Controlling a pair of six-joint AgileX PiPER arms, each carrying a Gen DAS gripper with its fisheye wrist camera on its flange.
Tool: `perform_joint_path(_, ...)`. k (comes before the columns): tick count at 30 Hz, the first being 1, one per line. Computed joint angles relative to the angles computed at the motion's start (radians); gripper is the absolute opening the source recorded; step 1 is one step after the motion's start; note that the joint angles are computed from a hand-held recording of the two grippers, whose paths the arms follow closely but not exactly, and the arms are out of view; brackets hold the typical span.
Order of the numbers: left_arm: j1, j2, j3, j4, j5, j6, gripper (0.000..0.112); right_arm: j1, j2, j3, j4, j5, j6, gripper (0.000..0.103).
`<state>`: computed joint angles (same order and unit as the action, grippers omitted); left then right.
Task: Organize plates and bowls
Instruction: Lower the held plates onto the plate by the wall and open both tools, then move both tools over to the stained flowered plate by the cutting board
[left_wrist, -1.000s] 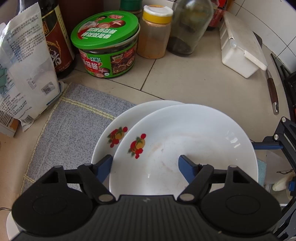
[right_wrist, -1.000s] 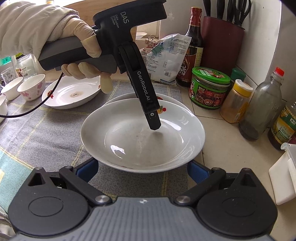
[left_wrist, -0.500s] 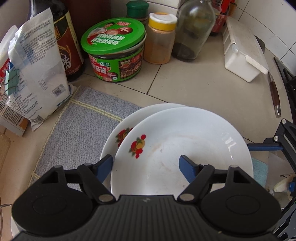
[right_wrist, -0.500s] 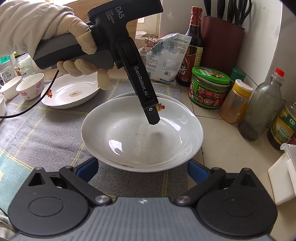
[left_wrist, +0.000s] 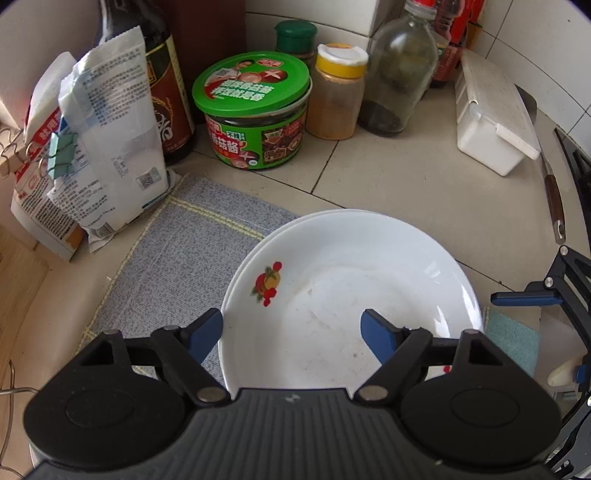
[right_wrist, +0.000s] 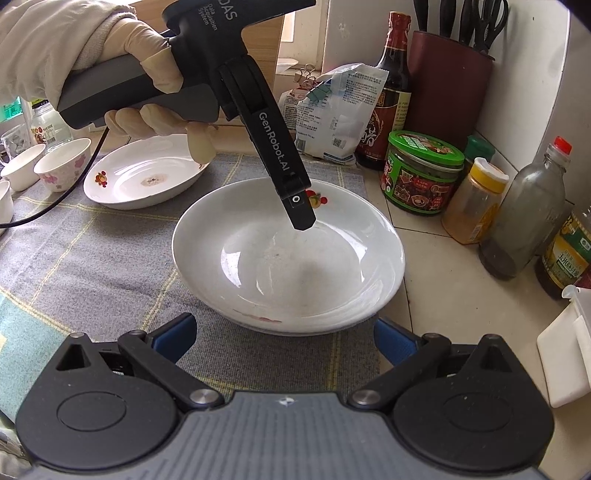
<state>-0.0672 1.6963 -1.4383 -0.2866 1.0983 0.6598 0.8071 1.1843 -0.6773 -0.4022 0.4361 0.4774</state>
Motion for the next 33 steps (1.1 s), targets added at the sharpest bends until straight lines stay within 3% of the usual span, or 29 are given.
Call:
perform_joint_path(7,0.037,-0.163,0.129,-0.058,-0.067,0.044,0.082,0.036,-0.016,0.008,-0.056,0.005,0.070,0.103)
perform_joint_path(14,0.070,-0.425,0.332,-0.072,-0.153,0.034,0.084,0.069,-0.039,0.015,-0.080,0.001,0.099,0.103)
perform_joint_path(19,0.099,-0.638,0.491,-0.016,-0.171,-0.077,0.085,0.052,-0.056,0.023,0.008,-0.036,-0.009,0.103)
perform_joint_path(24,0.186,-0.845,0.631,0.046,-0.158,-0.219,0.085,0.016,-0.053,0.024,0.194,-0.082,-0.231,0.103)
perform_joint_path(27,0.186,-0.956,0.704,0.149,-0.165,-0.346,0.086,0.008,-0.036,0.015,0.287,-0.098,-0.338,0.103)
perform_joint_path(30,0.240,-1.036,0.761,0.182,-0.149,-0.374,0.086,0.016,-0.007,-0.003,0.346,-0.109,-0.412,0.103)
perform_joint_path(33,0.390,-1.082,0.805,0.103,-0.129,-0.250,0.086,0.046,0.026,-0.027,0.326,-0.111,-0.399,0.103)
